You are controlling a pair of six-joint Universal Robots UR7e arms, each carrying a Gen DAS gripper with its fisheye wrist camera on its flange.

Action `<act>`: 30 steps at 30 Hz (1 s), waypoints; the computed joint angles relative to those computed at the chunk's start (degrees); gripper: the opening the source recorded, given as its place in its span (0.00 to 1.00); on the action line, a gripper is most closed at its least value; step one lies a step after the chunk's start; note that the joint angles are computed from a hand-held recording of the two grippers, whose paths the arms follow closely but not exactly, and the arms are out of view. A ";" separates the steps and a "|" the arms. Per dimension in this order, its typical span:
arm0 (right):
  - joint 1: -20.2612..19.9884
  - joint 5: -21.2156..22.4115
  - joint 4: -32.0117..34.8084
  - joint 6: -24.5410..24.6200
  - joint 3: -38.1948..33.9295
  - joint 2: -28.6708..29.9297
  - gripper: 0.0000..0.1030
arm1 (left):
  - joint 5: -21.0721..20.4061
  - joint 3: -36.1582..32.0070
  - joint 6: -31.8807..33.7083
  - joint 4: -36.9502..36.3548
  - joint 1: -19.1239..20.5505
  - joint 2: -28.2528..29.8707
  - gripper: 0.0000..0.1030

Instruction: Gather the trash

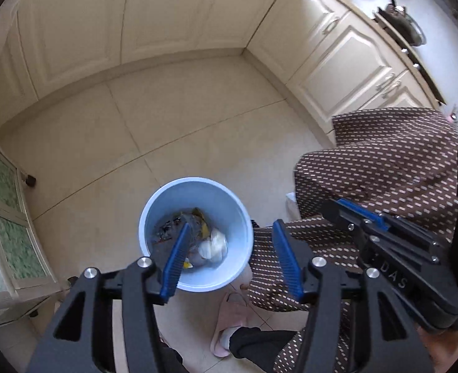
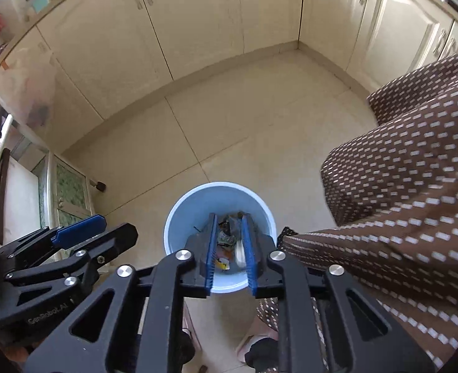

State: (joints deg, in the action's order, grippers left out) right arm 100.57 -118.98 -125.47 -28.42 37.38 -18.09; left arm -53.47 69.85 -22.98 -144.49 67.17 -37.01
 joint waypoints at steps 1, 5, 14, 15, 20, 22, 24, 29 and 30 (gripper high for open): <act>0.45 -0.41 -2.42 -1.07 3.26 -2.20 0.26 | -0.01 0.58 0.48 -0.36 -0.52 -0.47 0.52; 2.04 -1.28 -12.43 -5.32 15.59 -10.70 0.38 | 1.22 4.93 4.00 -3.35 -4.26 -3.57 0.59; 4.32 0.29 -33.68 -12.12 40.56 -31.78 0.59 | 7.28 16.33 10.65 -13.39 -15.05 -10.57 0.68; 4.50 0.49 -35.51 -12.69 42.62 -33.69 0.60 | 7.77 17.37 11.20 -14.46 -16.35 -11.15 0.70; 5.51 0.65 -46.91 -15.60 52.66 -42.49 0.71 | 11.01 21.48 15.39 -20.57 -22.99 -12.73 0.78; 5.68 0.05 -52.06 -16.91 56.04 -45.37 0.77 | 12.48 22.78 16.46 -22.72 -25.46 -13.06 0.79; 5.73 0.06 -55.04 -17.08 58.57 -47.46 0.80 | 13.98 23.89 17.01 -23.96 -27.75 -13.41 0.79; 5.47 1.35 -59.67 -15.83 64.03 -53.48 0.90 | 18.81 26.57 19.01 -27.99 -33.61 -13.66 0.84; 5.55 1.50 -60.74 -15.74 64.78 -54.21 0.91 | 19.60 27.61 19.69 -29.37 -34.84 -13.93 0.85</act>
State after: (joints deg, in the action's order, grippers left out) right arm 106.12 -117.48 -186.22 -44.15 102.17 -72.30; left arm -33.87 97.46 -3.29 -173.86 32.32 -50.94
